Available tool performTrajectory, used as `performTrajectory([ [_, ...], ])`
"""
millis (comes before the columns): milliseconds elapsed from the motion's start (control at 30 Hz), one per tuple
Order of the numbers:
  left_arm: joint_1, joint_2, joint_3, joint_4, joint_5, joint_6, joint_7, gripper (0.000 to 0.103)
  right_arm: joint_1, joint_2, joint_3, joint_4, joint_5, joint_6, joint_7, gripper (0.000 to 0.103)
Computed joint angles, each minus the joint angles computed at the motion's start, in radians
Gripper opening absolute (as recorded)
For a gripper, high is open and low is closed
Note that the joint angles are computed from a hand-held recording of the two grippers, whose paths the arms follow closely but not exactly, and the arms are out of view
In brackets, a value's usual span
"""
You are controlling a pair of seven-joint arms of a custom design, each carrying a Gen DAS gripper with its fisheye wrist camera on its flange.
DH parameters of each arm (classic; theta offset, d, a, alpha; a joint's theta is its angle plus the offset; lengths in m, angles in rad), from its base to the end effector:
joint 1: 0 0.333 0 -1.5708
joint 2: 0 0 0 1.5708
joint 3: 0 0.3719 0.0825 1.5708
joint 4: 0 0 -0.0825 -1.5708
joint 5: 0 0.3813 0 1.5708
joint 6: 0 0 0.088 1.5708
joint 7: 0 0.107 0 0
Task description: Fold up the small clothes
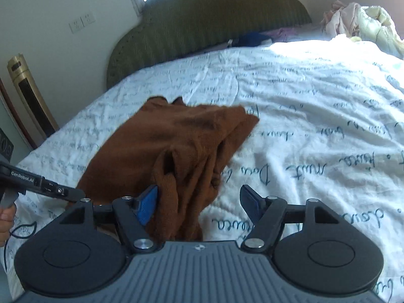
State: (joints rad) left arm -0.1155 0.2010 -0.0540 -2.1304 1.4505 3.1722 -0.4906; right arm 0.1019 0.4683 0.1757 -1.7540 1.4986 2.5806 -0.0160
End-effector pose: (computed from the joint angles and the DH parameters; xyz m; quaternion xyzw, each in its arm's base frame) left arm 0.5481 -0.1842 0.4150 -0.7738 0.4942 -0.3726 0.1352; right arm 0.6865 0.1596 0.3825 -0.7641 0.4054 -0.0527 0.4990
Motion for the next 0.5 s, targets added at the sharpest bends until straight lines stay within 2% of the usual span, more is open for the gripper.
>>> performTrajectory([
  [33,-0.022,-0.005,0.016,0.037,0.124,-0.010,-0.122,0.078,-0.010,-0.003,0.010,0.005,0.044,-0.005,-0.051,0.058],
  [67,-0.019,0.002,0.002,0.071,0.187,-0.025,-0.174,0.079,-0.007,-0.001,0.013,0.016,0.056,-0.008,-0.071,0.037],
  [100,-0.019,0.015,-0.016,0.103,0.191,-0.048,-0.160,0.081,0.004,0.008,0.014,0.035,0.060,0.000,-0.089,0.031],
  [167,-0.024,0.063,-0.050,0.154,0.056,-0.097,-0.015,0.085,0.028,0.030,0.021,0.070,0.073,0.034,-0.155,0.023],
  [233,-0.044,0.127,-0.058,0.205,-0.045,-0.127,0.095,0.085,0.063,0.064,0.020,0.113,0.021,0.080,-0.161,0.019],
  [300,-0.066,0.179,-0.069,0.232,-0.147,-0.198,0.208,0.083,0.111,0.120,0.006,0.171,-0.083,0.162,-0.092,0.019],
  [367,-0.152,0.199,-0.001,0.246,-0.035,-0.249,0.123,0.085,0.164,0.177,-0.028,0.219,-0.142,0.271,-0.056,0.018],
  [400,-0.175,0.198,0.001,0.245,-0.011,-0.295,0.135,0.086,0.155,0.196,-0.026,0.237,-0.149,0.262,-0.037,0.018],
  [433,-0.184,0.195,-0.004,0.240,-0.018,-0.322,0.158,0.087,0.112,0.202,-0.002,0.246,-0.203,0.198,0.052,0.018],
  [500,-0.187,0.189,-0.009,0.234,-0.015,-0.331,0.150,0.093,0.091,0.184,0.007,0.241,-0.238,0.175,0.117,0.018],
])
